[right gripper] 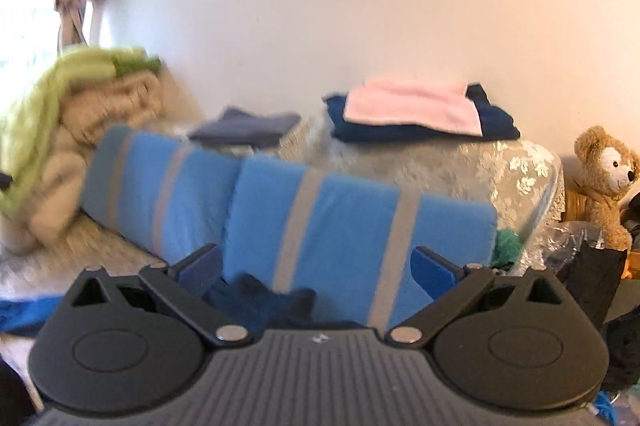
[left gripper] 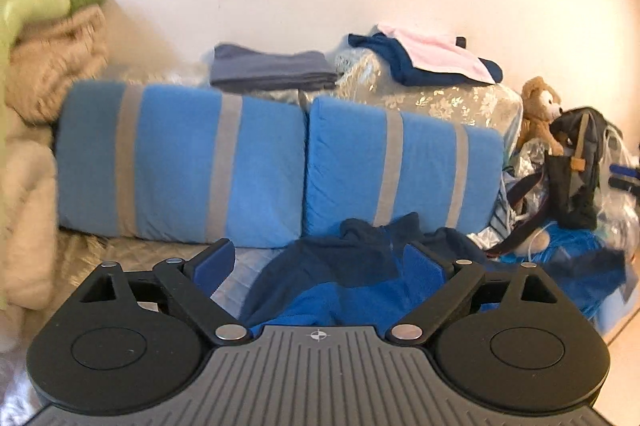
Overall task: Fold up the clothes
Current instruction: 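Open both grippers and pull them back from the hoodie, then grasp the hoodie sleeve cuff with the left gripper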
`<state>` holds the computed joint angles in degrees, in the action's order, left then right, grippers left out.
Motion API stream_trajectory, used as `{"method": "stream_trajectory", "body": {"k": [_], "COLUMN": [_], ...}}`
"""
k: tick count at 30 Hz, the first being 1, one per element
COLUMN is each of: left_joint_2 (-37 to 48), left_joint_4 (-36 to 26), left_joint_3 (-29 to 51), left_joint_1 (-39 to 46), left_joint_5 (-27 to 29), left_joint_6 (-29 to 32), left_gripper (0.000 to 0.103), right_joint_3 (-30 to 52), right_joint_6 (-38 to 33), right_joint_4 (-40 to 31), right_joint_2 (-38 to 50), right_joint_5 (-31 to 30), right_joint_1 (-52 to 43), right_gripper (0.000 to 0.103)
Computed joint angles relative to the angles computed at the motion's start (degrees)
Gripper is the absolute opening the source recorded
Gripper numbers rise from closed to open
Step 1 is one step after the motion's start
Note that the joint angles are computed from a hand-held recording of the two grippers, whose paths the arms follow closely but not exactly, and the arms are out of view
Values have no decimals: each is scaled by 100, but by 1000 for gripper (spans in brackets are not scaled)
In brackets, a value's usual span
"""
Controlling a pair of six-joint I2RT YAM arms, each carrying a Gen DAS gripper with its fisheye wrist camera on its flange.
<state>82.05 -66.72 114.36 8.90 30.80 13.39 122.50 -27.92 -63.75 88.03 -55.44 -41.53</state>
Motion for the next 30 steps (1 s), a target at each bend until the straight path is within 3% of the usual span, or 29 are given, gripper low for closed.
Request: {"method": "stream_trajectory", "body": {"k": [2,8,11,16,18,22,25,30], "left_joint_2": [-341,-963,-1063,-896,-745,-8,681,1702], "left_joint_4": [4,-324,-584,-816,-524,499,1415,2166], "left_joint_3": [-309,-1014,-1132,-1567,-2159,-3477,-4108,-4296], "left_joint_1": [198,1144,2061,3425,3750,4020,4194,4550], "left_joint_5": [-23,136,698,1329,1401,986,848,1538], "left_joint_6": [162,842,1324,2080,2038,1570,1193,338], "left_gripper": [93,94,94,94,94,93,92,91], "right_joint_3": [303,132,264,1473,886,-1580,-2835,-3897], "right_joint_6": [-298,-495,-251,-241,-351,-20,55,-55], "right_joint_4": [-578,-1263,-1550,-2524,-2150,-512,-89,115], "right_joint_2": [69,-204,-246,208,-144,-1472,-2062,-2479], "right_joint_5": [-290,-662,-831,-1067,-937,-357,-68,556], "right_joint_1": [-89,-35,-3,154,391,1113,1674,2593], "right_gripper": [103,103,103,103,103,103,103,103]}}
